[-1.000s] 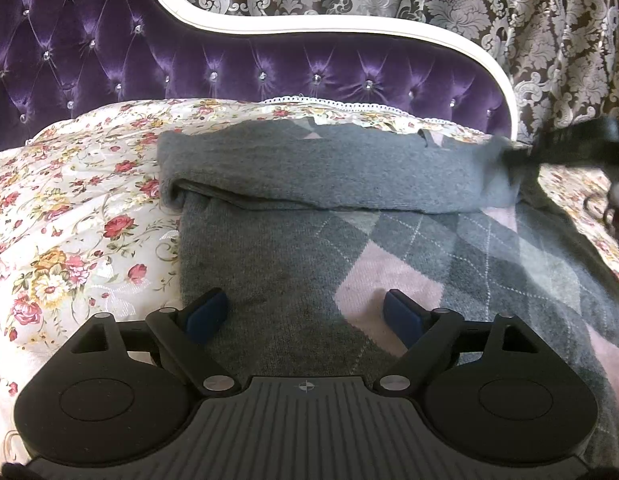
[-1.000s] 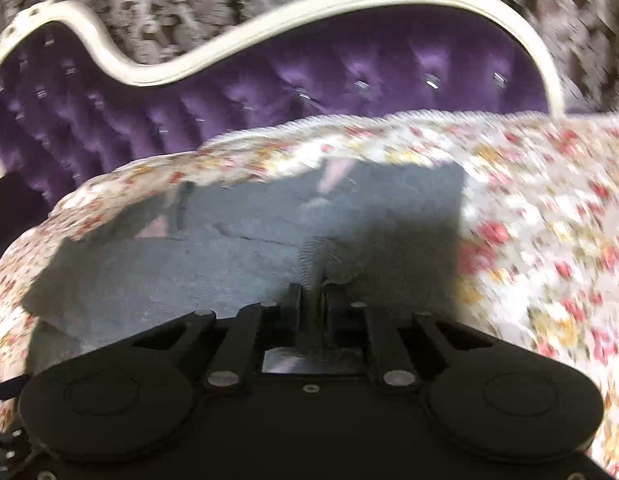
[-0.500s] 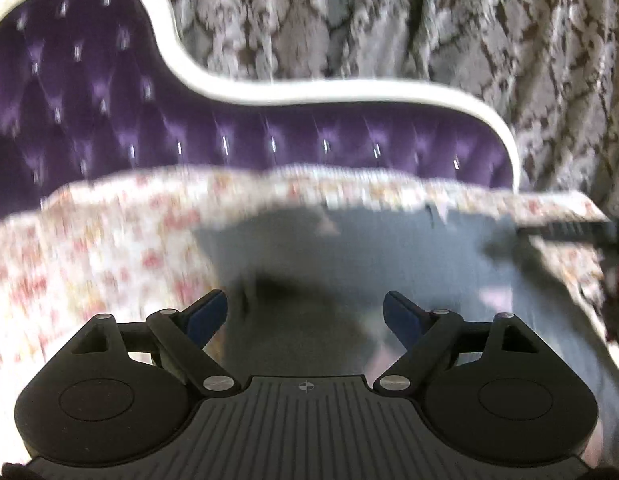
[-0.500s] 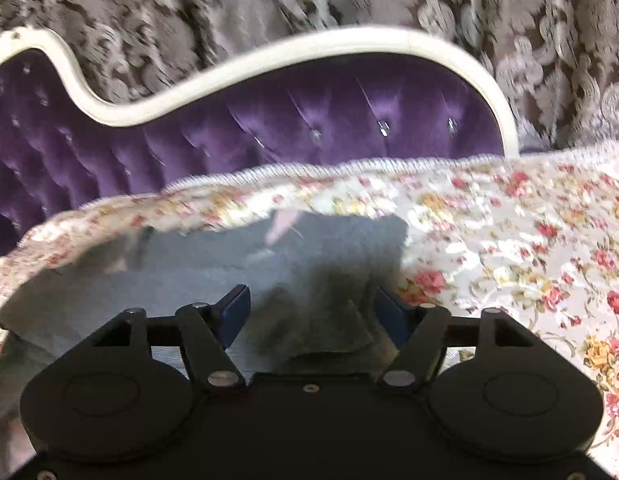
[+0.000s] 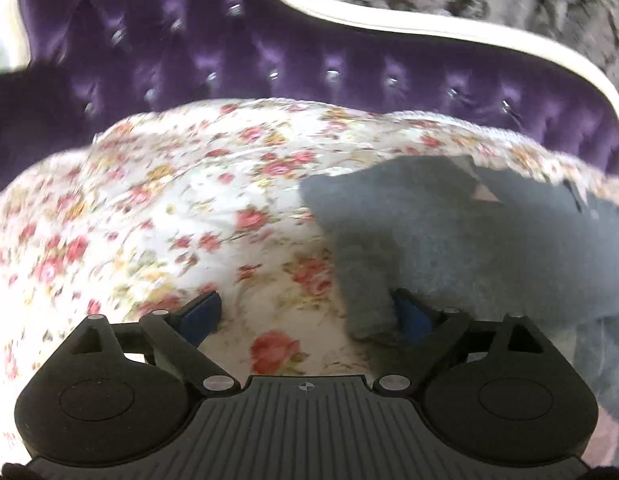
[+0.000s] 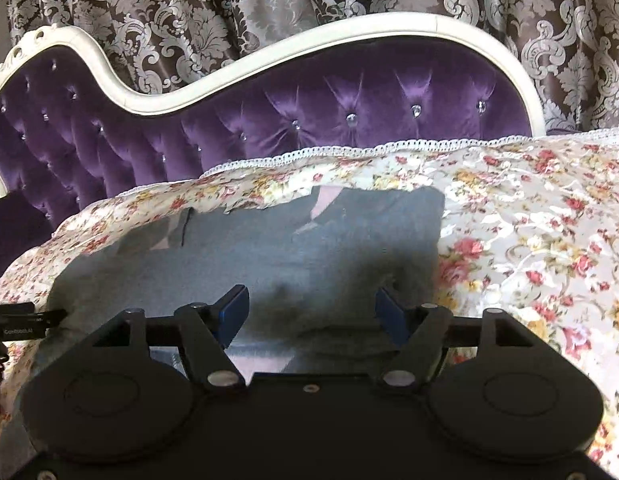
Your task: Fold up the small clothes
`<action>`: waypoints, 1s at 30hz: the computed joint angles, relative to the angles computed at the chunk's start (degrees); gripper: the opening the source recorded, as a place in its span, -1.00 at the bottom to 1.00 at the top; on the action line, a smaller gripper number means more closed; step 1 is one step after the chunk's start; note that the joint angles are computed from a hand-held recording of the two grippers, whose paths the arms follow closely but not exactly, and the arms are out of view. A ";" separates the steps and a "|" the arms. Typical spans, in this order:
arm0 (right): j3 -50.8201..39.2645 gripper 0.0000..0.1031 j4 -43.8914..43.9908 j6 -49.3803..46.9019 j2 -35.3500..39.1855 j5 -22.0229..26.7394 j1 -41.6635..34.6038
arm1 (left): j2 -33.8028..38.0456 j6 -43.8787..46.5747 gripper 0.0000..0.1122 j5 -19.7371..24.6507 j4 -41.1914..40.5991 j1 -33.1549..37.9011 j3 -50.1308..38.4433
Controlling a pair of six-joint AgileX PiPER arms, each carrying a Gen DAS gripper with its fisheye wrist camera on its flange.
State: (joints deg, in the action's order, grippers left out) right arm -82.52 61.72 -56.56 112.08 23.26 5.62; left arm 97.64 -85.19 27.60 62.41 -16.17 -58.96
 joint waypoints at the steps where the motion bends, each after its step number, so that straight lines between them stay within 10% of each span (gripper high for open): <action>1: 0.48 0.53 0.93 -1.09 -0.31 0.12 -0.10 | -0.25 0.64 0.65 0.61 -0.87 -0.21 -0.27; 12: -6.10 0.58 -3.96 0.34 4.46 1.74 1.66 | 8.59 6.35 0.67 8.14 -2.41 -2.72 -12.80; 16: -9.68 0.62 -12.72 10.85 8.39 1.15 0.96 | 7.34 3.07 0.80 2.66 -1.87 0.24 -9.32; 21: -5.06 0.64 -11.94 13.11 4.29 -0.31 -0.73 | -1.40 6.16 0.77 0.74 -5.06 -1.23 -2.73; 30: 22.69 0.85 14.85 -12.93 -19.00 7.87 -8.25 | -25.17 0.05 0.77 0.52 -7.10 -16.50 18.47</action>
State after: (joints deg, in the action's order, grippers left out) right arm -59.83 76.57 -69.49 93.08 31.13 -2.63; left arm 72.47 -85.13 28.12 55.31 -32.68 -40.48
